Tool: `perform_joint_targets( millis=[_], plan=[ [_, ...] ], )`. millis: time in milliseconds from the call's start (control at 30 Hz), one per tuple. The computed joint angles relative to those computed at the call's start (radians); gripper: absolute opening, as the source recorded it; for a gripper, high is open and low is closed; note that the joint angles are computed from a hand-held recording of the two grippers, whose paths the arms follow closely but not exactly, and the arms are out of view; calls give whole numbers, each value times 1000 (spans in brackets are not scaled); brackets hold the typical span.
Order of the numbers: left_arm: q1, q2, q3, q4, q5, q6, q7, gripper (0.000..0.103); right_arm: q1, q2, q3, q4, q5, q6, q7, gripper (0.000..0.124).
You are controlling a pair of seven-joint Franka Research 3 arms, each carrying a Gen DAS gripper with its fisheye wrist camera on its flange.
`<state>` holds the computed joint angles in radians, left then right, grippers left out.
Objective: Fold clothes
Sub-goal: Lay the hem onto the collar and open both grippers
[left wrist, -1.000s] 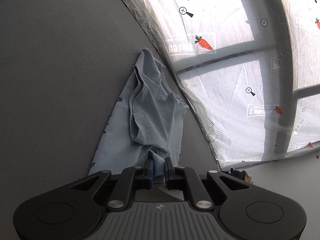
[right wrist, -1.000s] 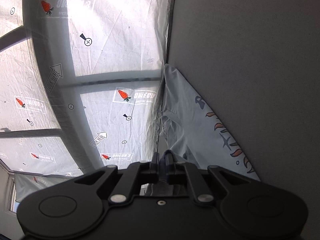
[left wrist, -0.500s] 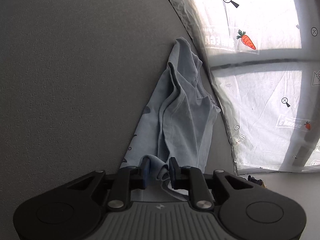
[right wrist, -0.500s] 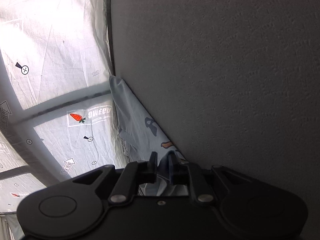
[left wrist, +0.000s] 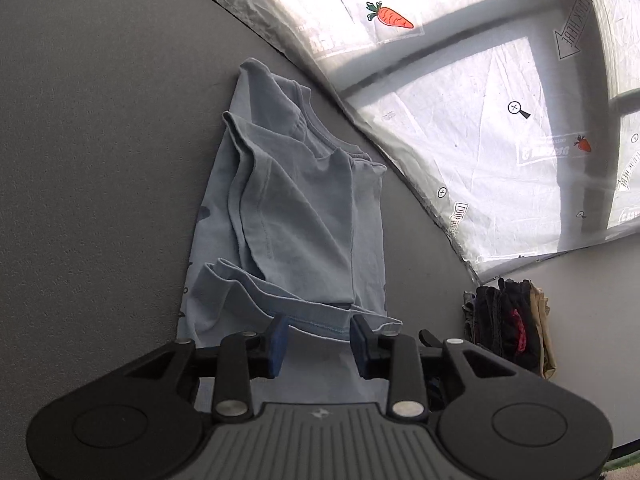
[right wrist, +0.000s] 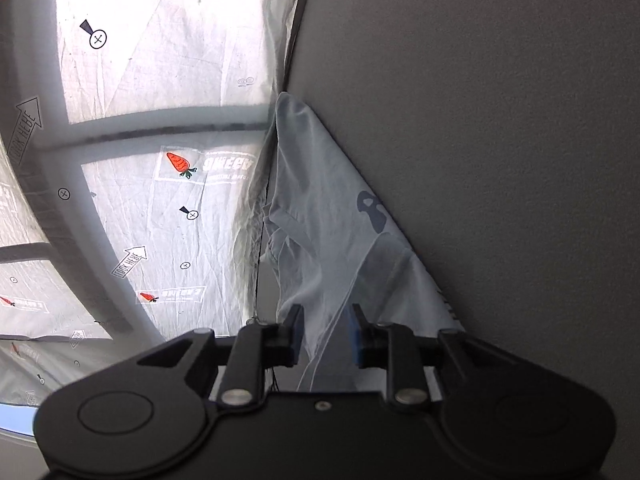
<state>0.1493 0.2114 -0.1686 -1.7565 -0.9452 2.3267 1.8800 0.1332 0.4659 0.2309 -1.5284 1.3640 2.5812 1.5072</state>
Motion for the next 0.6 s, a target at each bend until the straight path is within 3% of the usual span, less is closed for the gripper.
perform_joint_targets(
  millis=[67,167,333,467,600],
  plan=[
    [-22,18,-8,23,74,-34,17,35,22,13,-15,22,-107,-54,39,25],
    [-59,54,-10,30,203,6,-35,33,36,44,-16,51,-178,-83,85,25],
    [-22,116,-36,70,152,86,-72,31,21,110,10,117,-178,-71,108,19],
    [22,157,-62,109,101,106,-71,31,-4,128,29,131,-166,-88,113,18],
    [-1,128,-30,76,201,222,-196,34,-4,117,45,110,-102,5,117,18]
  ],
)
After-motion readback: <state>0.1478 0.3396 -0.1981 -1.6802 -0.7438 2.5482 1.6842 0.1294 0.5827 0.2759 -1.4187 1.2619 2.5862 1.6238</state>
